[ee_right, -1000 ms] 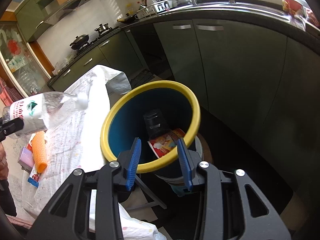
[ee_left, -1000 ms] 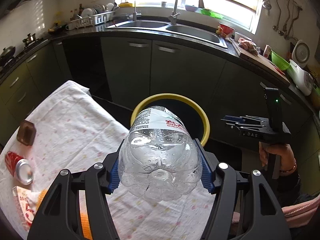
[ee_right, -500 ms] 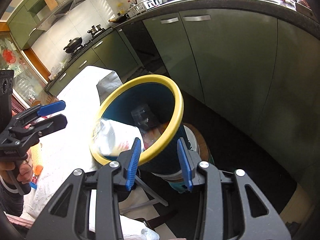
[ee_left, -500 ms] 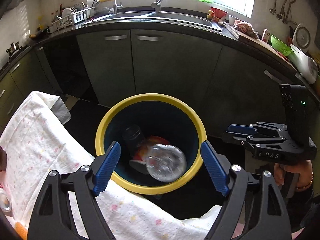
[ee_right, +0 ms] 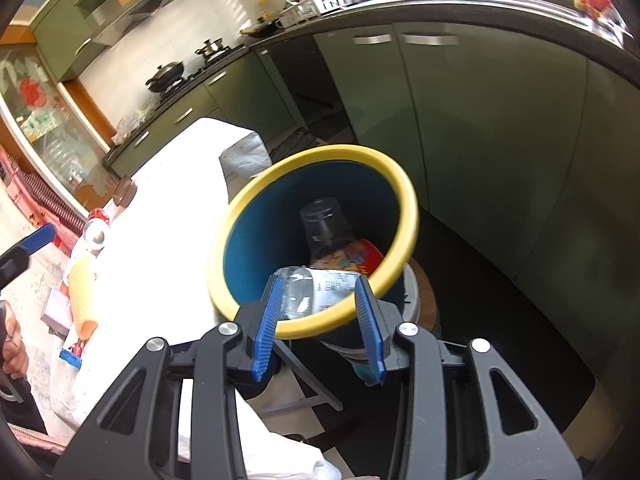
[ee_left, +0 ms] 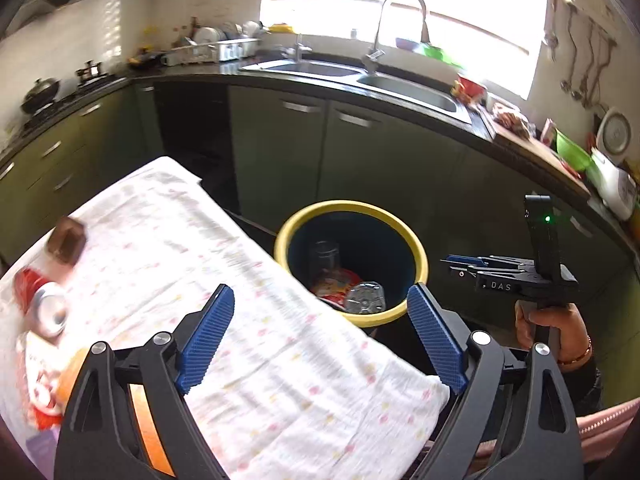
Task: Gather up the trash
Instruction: 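Move both grippers back toward the purple box on the table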
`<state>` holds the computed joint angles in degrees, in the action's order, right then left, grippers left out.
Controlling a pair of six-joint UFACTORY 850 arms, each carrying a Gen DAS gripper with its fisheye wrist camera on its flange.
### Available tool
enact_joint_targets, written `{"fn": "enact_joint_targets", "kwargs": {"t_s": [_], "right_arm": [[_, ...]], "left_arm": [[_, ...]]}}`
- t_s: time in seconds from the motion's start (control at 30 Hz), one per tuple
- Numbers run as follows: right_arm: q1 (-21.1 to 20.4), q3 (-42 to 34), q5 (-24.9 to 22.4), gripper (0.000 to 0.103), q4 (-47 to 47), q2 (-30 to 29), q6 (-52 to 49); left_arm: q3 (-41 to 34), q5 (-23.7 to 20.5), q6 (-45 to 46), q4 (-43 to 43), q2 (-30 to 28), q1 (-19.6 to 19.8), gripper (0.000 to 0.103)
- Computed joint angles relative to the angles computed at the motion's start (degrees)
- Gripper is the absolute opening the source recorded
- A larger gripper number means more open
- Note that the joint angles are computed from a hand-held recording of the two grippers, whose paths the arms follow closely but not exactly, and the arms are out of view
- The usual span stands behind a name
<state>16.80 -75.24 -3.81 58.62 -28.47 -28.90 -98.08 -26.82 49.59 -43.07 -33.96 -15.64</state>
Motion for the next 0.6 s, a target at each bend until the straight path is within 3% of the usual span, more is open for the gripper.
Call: {"fn": "enact_joint_targets", "kwargs": {"t_s": [0.17,0.37,0.47,0.6], "right_arm": [[1.9,-4.2,-2.3,0.038,-12.5,-2.1,10.3],[5.4,-13.6,-8.0,0.044,-15.5,-7.7,8.5],[7.6,-19.8,-11.7,0.044,-17.2,-11.3,7.7],[10.8,-28.9,-17.0,0.044,-18.3,-16.5,5.7]], "left_arm": [[11.6,6.5,3.7,-5.1,8.6,3.7,0.091],[24.0,15.2,-3.9,3.9,17.6,7.7,0.091],[28.4,17.3,-7.7,7.4,20.8,10.1,0.091],[32.8,18.3,-3.1,1.9,23.8,13.5,0.091]]}}
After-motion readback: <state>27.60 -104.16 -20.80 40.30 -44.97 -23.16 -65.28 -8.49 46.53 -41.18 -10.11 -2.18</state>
